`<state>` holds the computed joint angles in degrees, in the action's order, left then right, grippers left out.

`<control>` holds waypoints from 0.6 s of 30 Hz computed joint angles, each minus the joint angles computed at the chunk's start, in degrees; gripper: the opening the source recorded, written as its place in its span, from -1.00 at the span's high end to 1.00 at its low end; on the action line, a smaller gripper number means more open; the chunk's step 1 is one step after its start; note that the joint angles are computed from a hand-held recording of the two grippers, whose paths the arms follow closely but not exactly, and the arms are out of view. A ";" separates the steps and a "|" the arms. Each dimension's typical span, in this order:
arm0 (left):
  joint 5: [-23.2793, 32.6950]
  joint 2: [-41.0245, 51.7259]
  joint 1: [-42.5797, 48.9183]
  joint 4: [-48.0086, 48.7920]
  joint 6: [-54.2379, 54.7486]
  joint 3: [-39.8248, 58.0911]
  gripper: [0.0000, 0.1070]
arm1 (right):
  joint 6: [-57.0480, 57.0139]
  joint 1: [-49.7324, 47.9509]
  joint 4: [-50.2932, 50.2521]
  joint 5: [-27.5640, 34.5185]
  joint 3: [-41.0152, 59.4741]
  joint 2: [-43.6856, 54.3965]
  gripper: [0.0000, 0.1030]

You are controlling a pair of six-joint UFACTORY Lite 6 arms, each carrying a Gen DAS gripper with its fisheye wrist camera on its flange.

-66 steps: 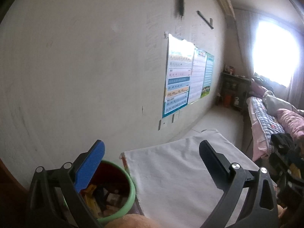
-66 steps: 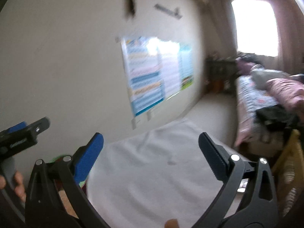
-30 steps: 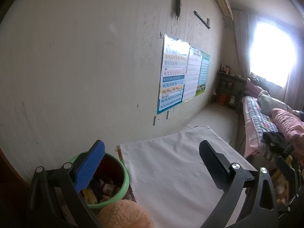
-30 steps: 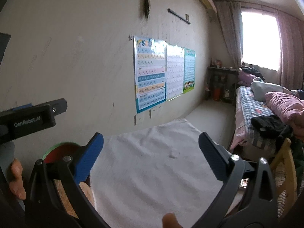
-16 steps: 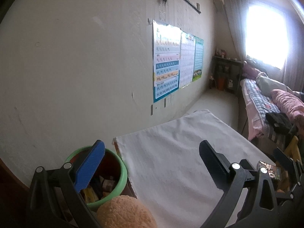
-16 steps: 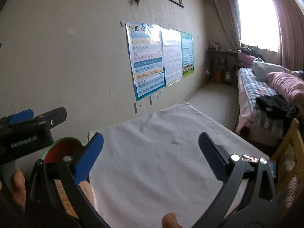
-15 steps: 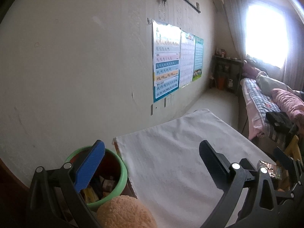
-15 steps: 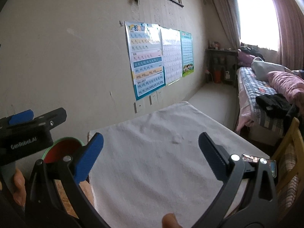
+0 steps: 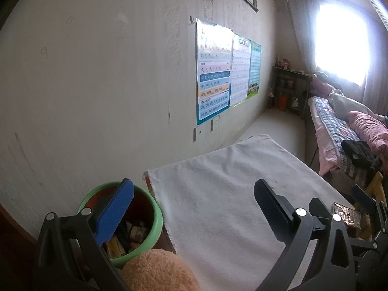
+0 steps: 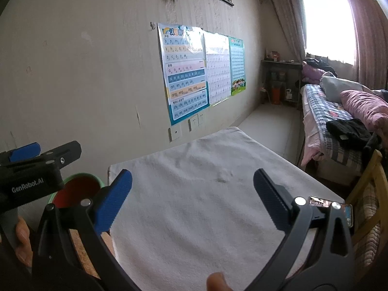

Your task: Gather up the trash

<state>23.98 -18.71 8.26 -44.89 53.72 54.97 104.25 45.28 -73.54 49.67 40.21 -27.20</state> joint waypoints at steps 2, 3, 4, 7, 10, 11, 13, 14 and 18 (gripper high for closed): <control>0.31 0.66 0.09 -0.40 0.35 0.23 -0.78 | -0.19 -0.76 0.12 -0.93 0.01 0.29 -0.91; 0.59 1.08 0.06 -0.42 0.32 0.47 -0.78 | -0.38 -1.51 0.26 -1.69 -0.11 0.34 -0.91; 0.58 1.39 -0.02 -0.34 0.25 0.61 -0.78 | -0.37 -1.85 0.38 -1.99 -0.18 0.42 -0.91; -0.86 2.07 -0.91 1.32 -1.51 0.46 -0.78 | -0.25 -2.44 0.28 -2.50 -0.48 0.50 -0.91; -0.72 2.32 -0.82 0.26 -0.48 0.08 -0.78 | -0.33 -3.52 0.50 -3.71 -0.67 0.89 -0.91; -0.94 1.98 -0.84 -0.75 0.74 -0.48 -0.78 | -0.29 -4.40 0.68 -4.79 -0.98 1.08 -0.91; -2.04 1.83 -1.68 -0.40 1.18 -1.18 -0.78 | -0.08 -6.52 0.71 -7.33 -1.84 1.44 -0.91; -2.50 1.98 -2.03 0.12 0.74 -1.29 -0.78 | -0.33 -9.06 0.64 -9.95 -2.37 1.96 -0.91; -2.08 4.47 -2.16 1.19 -0.96 -0.44 -0.78 | 3.06 -21.92 -4.72 -17.56 -4.00 9.77 -0.91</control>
<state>21.90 -14.24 6.09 -43.70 52.76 54.53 107.30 23.36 -78.26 32.11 36.21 -17.44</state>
